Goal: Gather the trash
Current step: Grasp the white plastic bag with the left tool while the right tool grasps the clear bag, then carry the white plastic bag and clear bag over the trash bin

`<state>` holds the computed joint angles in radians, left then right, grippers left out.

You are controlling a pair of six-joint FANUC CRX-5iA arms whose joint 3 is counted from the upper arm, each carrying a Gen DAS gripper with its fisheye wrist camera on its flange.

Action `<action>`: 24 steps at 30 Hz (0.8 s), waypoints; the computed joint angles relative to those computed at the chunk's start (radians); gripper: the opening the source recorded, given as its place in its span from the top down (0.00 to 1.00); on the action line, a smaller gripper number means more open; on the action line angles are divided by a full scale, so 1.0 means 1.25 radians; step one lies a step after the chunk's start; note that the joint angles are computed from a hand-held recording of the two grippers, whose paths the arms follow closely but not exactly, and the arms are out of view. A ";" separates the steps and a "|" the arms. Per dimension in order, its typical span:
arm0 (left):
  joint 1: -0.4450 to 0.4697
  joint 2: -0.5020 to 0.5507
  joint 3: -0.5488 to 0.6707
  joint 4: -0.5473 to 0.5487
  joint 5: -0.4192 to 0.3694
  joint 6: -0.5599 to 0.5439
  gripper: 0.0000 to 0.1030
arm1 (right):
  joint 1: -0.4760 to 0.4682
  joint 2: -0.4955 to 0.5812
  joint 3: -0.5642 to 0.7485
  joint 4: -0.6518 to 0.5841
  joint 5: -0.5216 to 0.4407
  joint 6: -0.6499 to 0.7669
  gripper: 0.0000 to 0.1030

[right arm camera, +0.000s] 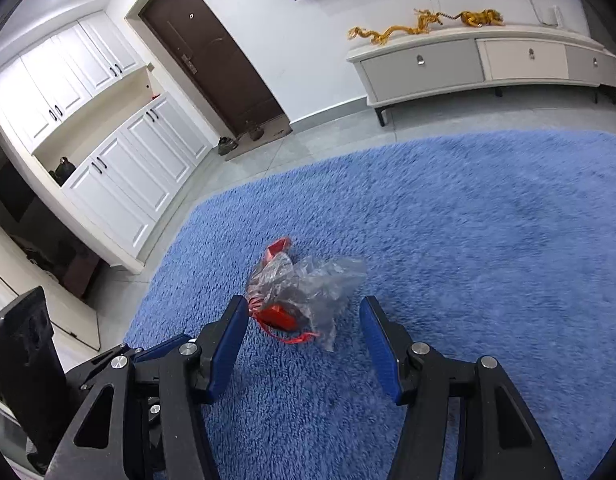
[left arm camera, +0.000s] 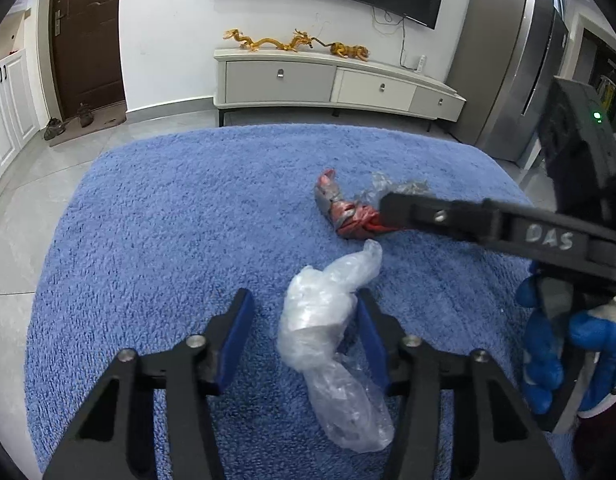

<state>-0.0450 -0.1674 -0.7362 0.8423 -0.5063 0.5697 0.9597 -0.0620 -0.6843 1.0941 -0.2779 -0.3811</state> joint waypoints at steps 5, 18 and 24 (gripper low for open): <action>0.006 0.000 -0.006 0.025 -0.011 -0.021 0.64 | -0.019 -0.004 -0.014 0.060 0.032 -0.042 0.70; 0.009 -0.003 -0.015 0.039 -0.010 -0.039 0.71 | -0.129 -0.027 -0.061 0.419 0.113 -0.339 0.88; 0.013 -0.004 -0.012 0.031 -0.010 -0.035 0.72 | -0.062 -0.052 -0.067 0.331 0.027 -0.278 0.89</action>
